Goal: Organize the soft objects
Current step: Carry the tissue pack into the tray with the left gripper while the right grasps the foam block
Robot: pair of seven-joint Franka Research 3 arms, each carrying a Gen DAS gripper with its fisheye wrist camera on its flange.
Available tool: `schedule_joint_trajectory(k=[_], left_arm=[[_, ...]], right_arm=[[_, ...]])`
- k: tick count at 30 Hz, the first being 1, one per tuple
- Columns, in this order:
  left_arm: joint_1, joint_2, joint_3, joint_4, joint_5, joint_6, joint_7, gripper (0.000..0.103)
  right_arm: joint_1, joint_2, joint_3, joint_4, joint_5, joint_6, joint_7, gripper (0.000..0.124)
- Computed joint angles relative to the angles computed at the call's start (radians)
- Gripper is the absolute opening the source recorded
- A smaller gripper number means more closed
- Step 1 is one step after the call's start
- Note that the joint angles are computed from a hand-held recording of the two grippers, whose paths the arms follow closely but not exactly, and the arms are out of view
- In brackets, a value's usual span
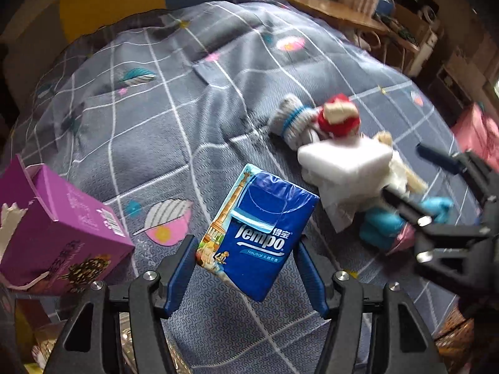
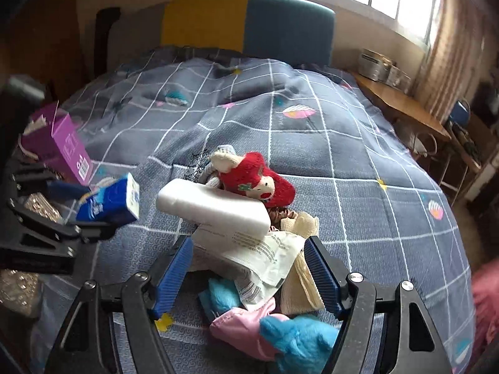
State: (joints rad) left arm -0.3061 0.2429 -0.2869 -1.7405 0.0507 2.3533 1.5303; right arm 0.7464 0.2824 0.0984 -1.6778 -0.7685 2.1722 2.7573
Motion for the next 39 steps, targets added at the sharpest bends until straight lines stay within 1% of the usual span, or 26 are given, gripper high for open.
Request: schedule_joint_trajectory(k=[2,4,6,7,9,10,11,13,15,18,21,24,27,29,33,35,39], left_arm=[[0.011,-0.003,-0.004,0.022,-0.036,0.003,0.004,0.064],[0.012,0.011,-0.003,0.074,-0.049,-0.008,0.001,0.064],[0.014,0.047,-0.001,0.156,-0.06,-0.029,-0.008,0.064],[0.015,0.078,0.004,0.218,-0.062,-0.044,-0.02,0.064],[0.012,0.106,0.024,0.292,-0.035,-0.055,-0.068,0.064],[0.011,0.12,0.036,0.325,-0.014,-0.058,-0.092,0.064],[0.014,0.13,0.053,0.354,0.01,-0.059,-0.123,0.064],[0.032,0.13,0.082,0.379,0.044,-0.061,-0.184,0.064],[0.062,0.105,0.114,0.358,0.081,-0.045,-0.253,0.064],[0.128,0.031,0.159,0.26,0.128,-0.017,-0.36,0.064],[0.199,-0.079,0.191,0.095,0.179,0.014,-0.429,0.064],[0.269,-0.202,0.208,-0.096,0.197,0.059,-0.445,0.064],[0.324,-0.335,0.226,-0.297,0.171,0.124,-0.43,0.064],[0.346,-0.419,0.239,-0.423,0.145,0.164,-0.418,0.064],[0.367,-0.573,0.26,-0.64,0.107,0.22,-0.401,0.064],[0.373,-0.63,0.269,-0.719,0.097,0.229,-0.398,0.064],[0.383,-0.718,0.279,-0.831,0.09,0.241,-0.397,0.064]], right_arm=[[0.0,0.035,-0.003,0.039,-0.008,-0.021,-0.056,0.073],[0.006,0.07,-0.013,0.083,-0.02,-0.033,-0.103,0.073],[0.008,0.099,-0.022,0.12,-0.017,-0.017,-0.146,0.073],[0.009,0.116,-0.024,0.144,0.0,-0.012,-0.167,0.073],[0.017,0.152,-0.039,0.19,0.022,-0.016,-0.187,0.071],[0.019,0.164,-0.046,0.202,0.035,-0.01,-0.189,0.062],[0.019,0.175,-0.053,0.212,0.054,-0.006,-0.186,0.05],[0.026,0.172,-0.073,0.195,0.056,0.037,-0.138,0.047],[0.029,0.153,-0.084,0.158,0.054,0.08,-0.101,0.047],[0.024,0.131,-0.085,0.121,0.059,0.115,-0.075,0.047],[0.021,0.122,-0.083,0.105,0.057,0.13,-0.064,0.046],[0.018,0.121,-0.077,0.106,0.062,0.143,-0.068,0.046],[0.019,0.121,-0.078,0.109,0.063,0.145,-0.067,0.046],[0.021,0.123,-0.077,0.112,0.067,0.143,-0.063,0.046],[0.029,0.134,-0.078,0.131,0.072,0.117,-0.059,0.046],[0.033,0.138,-0.079,0.138,0.074,0.106,-0.055,0.046],[0.046,0.147,-0.078,0.158,0.075,0.084,-0.046,0.045]])
